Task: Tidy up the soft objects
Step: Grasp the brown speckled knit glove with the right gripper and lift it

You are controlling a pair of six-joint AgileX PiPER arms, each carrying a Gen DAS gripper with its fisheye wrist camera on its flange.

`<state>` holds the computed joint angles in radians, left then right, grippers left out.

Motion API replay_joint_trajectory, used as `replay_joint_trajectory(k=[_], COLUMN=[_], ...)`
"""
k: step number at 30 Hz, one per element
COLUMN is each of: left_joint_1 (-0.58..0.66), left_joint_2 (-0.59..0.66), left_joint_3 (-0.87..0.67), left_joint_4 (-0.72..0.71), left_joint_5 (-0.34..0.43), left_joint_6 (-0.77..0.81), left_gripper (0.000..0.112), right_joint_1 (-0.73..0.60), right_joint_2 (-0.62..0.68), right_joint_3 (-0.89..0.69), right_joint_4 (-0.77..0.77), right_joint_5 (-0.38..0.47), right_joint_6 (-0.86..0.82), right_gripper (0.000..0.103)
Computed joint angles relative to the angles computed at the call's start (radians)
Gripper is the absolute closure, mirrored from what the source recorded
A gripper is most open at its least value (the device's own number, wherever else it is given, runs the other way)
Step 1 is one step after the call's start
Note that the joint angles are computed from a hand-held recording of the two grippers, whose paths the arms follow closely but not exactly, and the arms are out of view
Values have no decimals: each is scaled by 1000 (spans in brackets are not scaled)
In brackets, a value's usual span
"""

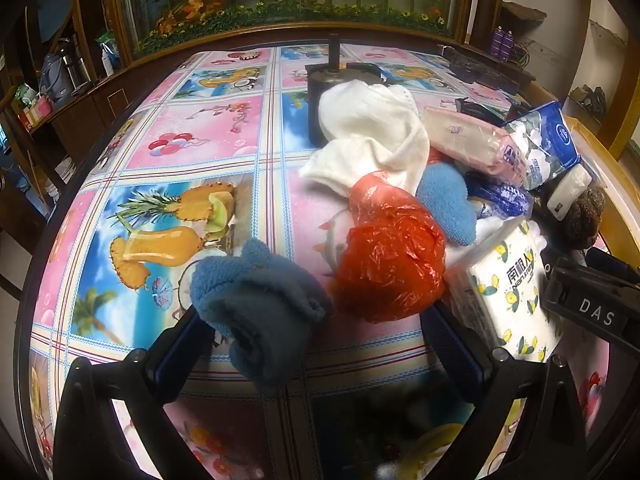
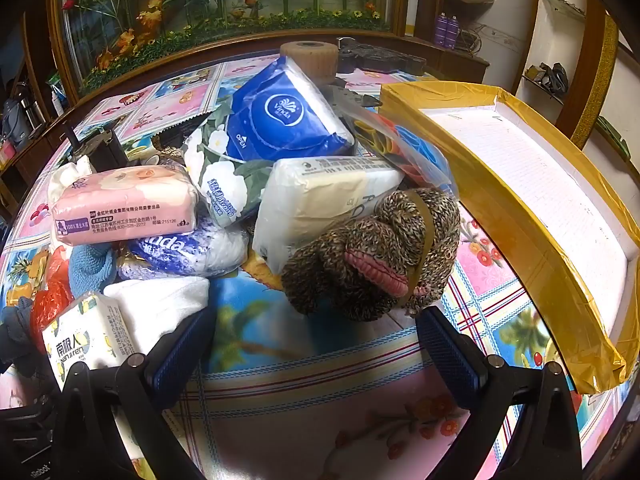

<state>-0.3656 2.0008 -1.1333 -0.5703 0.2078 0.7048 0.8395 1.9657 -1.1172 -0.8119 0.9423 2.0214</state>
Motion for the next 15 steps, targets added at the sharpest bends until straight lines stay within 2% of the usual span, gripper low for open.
replay_joint_trajectory(k=[15], left_joint_1=[-15], left_joint_2=[6], left_joint_3=[2], left_joint_4=[102], left_joint_5=[-26], left_joint_6=[-137], left_gripper=[9], right_joint_1=[0], right_joint_2=[0], right_joint_3=[0], right_joint_4=[1], right_joint_5=[0], right_joint_6=[-1], right_gripper=[1])
